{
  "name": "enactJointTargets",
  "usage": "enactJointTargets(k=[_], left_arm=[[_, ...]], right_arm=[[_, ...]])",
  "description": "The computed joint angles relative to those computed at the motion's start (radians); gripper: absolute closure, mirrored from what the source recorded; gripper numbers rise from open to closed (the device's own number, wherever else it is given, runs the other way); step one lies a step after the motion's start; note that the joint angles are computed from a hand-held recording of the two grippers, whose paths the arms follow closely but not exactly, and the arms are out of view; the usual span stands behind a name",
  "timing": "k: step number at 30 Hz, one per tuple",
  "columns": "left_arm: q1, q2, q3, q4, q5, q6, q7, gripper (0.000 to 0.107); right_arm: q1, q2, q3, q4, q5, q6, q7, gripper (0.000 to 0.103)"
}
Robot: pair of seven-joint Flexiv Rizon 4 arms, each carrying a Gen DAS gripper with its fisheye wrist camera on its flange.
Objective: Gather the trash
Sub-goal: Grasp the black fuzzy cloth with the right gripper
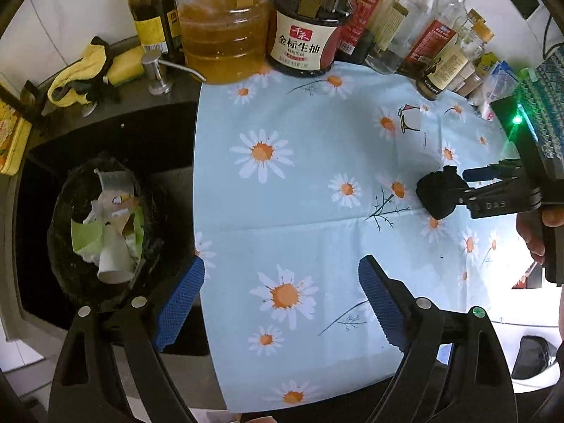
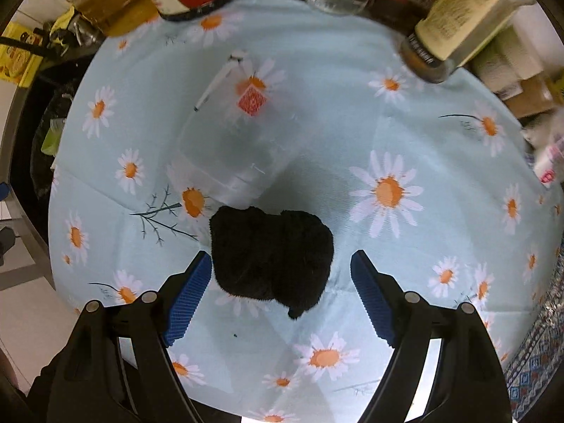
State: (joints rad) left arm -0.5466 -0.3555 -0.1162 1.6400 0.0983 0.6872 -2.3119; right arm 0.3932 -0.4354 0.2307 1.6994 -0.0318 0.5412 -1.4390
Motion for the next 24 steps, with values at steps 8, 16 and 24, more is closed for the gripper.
enactJointTargets(k=[8,16,24], left_arm=[[-0.024,-0.021,-0.001,-0.032,0.012,-0.038,-0.058,0.02],[-0.036,-0.052,-0.003,-0.079,0.016,-0.066,-0.06,0.02],[-0.053,-0.155,-0.006,-0.231,0.018,-0.114,0.016,0.02]], right_arm=[[0.011,-0.02,0.003,0.026,-0.012,0.027,-0.031,0.023],[-0.005,0.011,0.013,0.068,-0.005,0.065,-0.047,0.029],[-0.056,0.073,0.01,0.102,0.06,0.075,-0.084,0.029]])
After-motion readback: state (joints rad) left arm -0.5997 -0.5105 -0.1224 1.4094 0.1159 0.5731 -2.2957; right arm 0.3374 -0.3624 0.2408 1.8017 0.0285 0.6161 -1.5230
